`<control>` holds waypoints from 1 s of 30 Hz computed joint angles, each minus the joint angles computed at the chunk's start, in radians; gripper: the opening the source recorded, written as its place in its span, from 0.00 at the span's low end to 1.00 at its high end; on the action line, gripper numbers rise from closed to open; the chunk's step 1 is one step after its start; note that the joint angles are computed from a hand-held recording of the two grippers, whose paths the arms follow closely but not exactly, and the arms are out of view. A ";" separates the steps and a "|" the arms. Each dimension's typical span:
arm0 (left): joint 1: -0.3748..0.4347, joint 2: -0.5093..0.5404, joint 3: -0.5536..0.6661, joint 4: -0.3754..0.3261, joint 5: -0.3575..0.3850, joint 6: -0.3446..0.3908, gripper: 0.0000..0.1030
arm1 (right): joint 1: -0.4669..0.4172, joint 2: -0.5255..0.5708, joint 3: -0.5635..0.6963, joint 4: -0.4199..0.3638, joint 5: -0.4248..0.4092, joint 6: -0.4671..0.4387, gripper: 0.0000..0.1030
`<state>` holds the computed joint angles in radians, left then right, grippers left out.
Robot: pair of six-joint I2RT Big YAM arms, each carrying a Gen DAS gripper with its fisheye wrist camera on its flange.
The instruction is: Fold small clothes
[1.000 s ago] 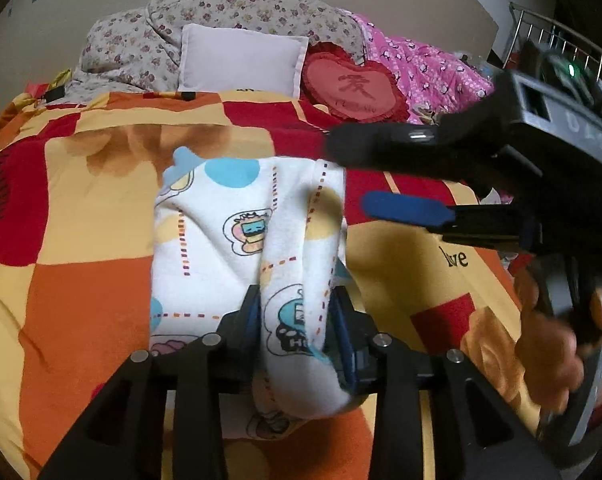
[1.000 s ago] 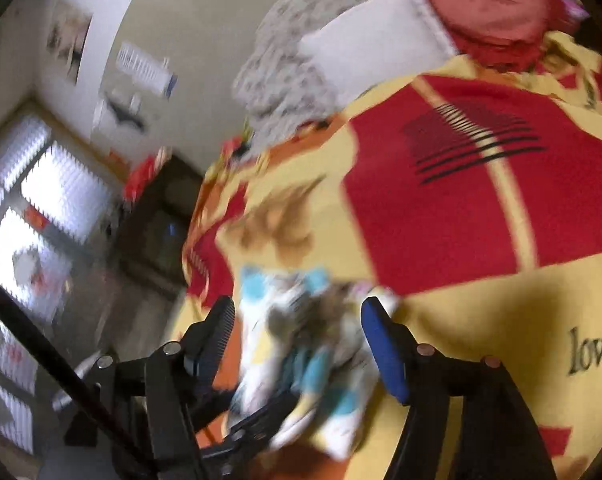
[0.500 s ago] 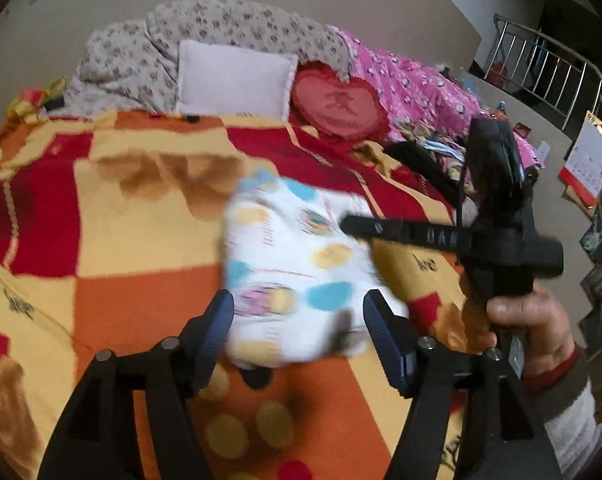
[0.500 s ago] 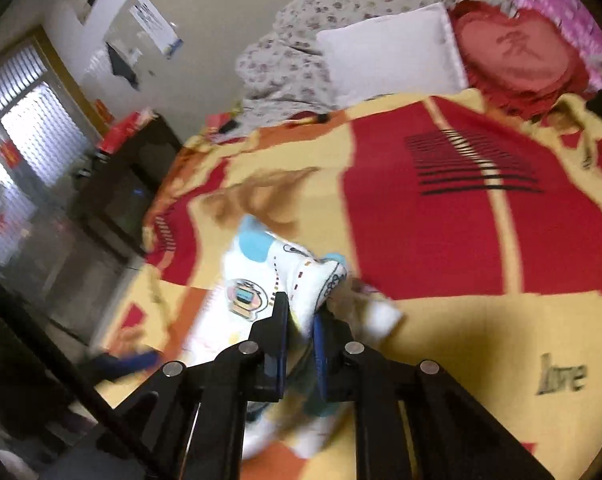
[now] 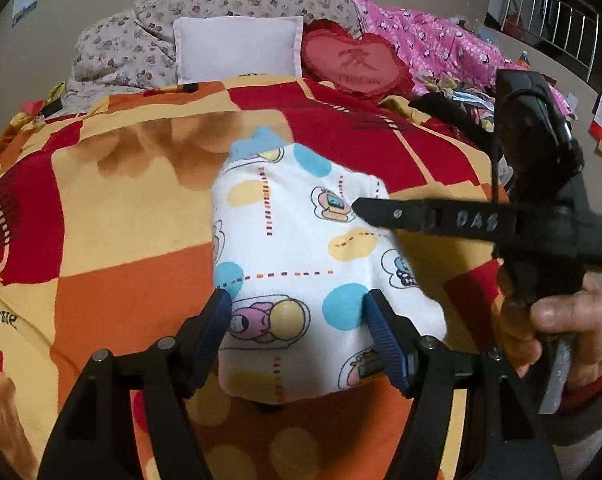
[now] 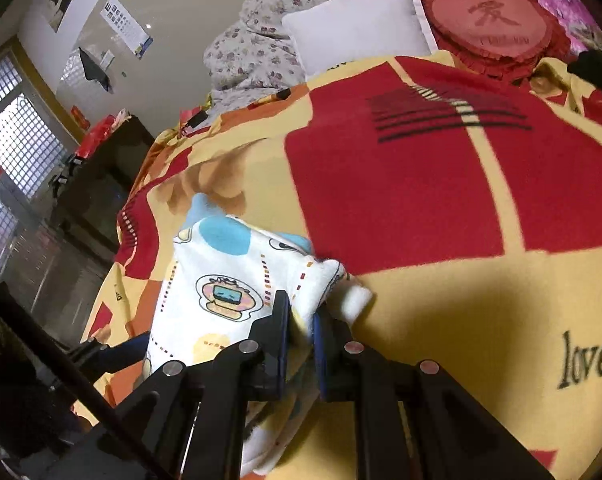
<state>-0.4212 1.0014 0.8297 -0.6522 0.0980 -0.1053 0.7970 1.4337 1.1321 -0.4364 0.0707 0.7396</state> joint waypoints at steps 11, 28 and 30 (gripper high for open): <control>0.005 -0.011 -0.019 0.018 -0.002 0.005 0.67 | 0.077 -0.140 -0.045 0.059 0.024 0.037 0.16; 0.199 -0.055 -0.003 -0.023 0.242 -0.088 0.81 | 0.075 -0.095 -0.110 0.106 -0.015 0.132 0.12; 0.193 -0.027 0.009 -0.021 0.230 -0.089 0.81 | 0.088 -0.111 -0.118 0.108 0.020 0.157 0.17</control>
